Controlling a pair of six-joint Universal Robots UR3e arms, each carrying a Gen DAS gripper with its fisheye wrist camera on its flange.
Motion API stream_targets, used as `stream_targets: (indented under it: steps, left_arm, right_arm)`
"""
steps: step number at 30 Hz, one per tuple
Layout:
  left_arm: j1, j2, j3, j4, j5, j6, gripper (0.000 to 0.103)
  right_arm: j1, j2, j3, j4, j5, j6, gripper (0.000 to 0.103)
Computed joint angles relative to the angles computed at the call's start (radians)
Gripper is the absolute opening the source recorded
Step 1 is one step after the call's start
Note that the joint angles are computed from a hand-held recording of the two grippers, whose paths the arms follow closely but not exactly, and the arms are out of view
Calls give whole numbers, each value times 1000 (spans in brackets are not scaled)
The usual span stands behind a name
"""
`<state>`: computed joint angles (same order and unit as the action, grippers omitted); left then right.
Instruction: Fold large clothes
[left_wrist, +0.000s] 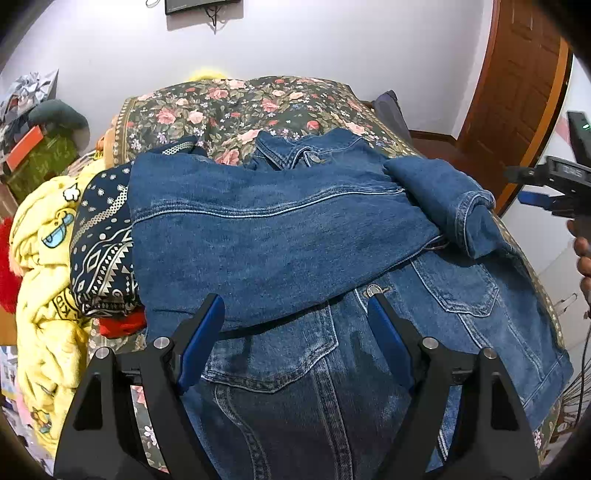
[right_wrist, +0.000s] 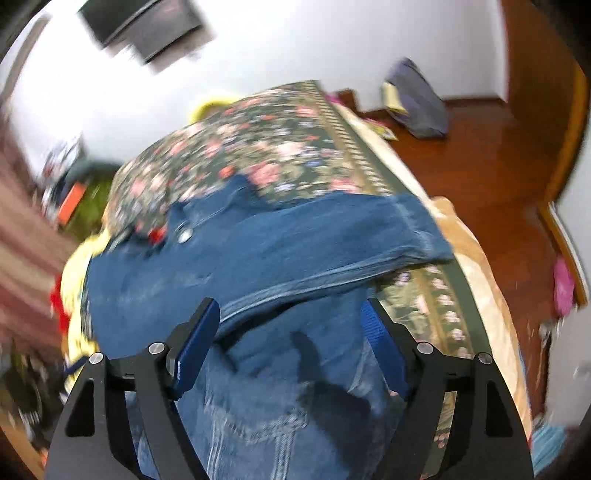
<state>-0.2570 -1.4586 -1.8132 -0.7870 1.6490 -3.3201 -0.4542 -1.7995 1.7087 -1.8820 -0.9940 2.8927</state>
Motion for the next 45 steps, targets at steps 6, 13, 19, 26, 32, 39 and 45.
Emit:
stream_targets:
  steps: [6, 13, 19, 26, 32, 39, 45]
  left_arm:
    - [31, 10, -26, 11, -23, 2, 79]
    - [77, 22, -57, 22, -45, 0, 79]
    - [119, 77, -101, 35, -56, 14, 79]
    - [186, 191, -155, 21, -94, 40, 79]
    - [276, 322, -188, -46, -156, 93, 79]
    - [470, 540, -250, -215, -271, 209, 79]
    - [688, 708, -286, -445, -402, 347, 79]
  right_arm:
    - [-12, 168, -6, -61, 9, 118, 76]
    - [-9, 274, 17, -193, 35, 237, 42]
    - [93, 240, -9, -354, -110, 277, 14]
    - [187, 141, -117, -339, -59, 277, 11]
    - [416, 187, -310, -289, -49, 318, 9]
    - [800, 400, -490, -251, -222, 326, 9]
    - [931, 520, -481, -121, -294, 264, 13]
